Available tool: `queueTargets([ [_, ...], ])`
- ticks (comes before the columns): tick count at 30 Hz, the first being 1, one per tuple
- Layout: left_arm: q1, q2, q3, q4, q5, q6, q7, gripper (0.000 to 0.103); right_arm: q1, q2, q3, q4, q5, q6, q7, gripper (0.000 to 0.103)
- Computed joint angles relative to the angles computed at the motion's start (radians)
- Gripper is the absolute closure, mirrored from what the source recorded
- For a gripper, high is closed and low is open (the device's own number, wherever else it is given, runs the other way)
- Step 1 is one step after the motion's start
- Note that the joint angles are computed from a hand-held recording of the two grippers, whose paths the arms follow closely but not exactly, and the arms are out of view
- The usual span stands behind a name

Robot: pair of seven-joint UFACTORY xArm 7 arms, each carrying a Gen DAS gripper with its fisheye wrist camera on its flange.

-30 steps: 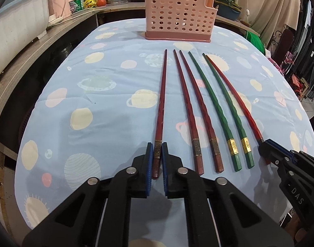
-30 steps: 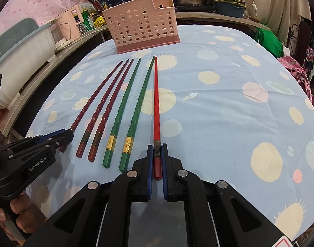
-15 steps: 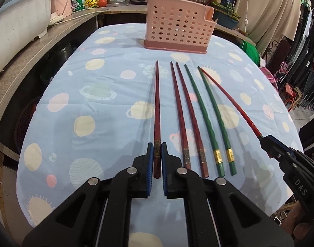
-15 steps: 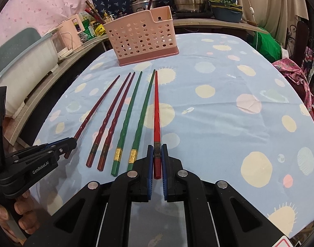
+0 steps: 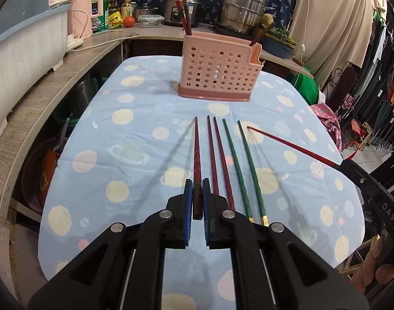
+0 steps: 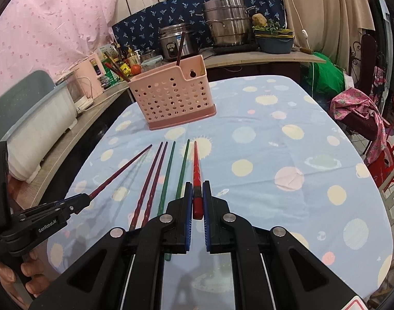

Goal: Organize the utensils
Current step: 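Lift both held chopsticks up toward the pink basket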

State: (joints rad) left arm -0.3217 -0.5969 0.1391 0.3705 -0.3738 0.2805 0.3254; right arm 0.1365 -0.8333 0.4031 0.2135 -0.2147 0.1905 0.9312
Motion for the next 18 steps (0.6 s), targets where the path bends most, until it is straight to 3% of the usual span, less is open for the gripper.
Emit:
queueTargets([
  [9,0.015,-0.004,-0.001,0.069,0.012,0.010,-0.007,0.096,-0.030,-0.070,-0.044,0.027,-0.002,0.011,-0.046,0.096],
  [18,0.018,0.050,0.005,0.163,-0.005,0.027,-0.006,0.096,-0.027,-0.070,-0.126,0.051,0.063,-0.033,-0.110,0.096],
])
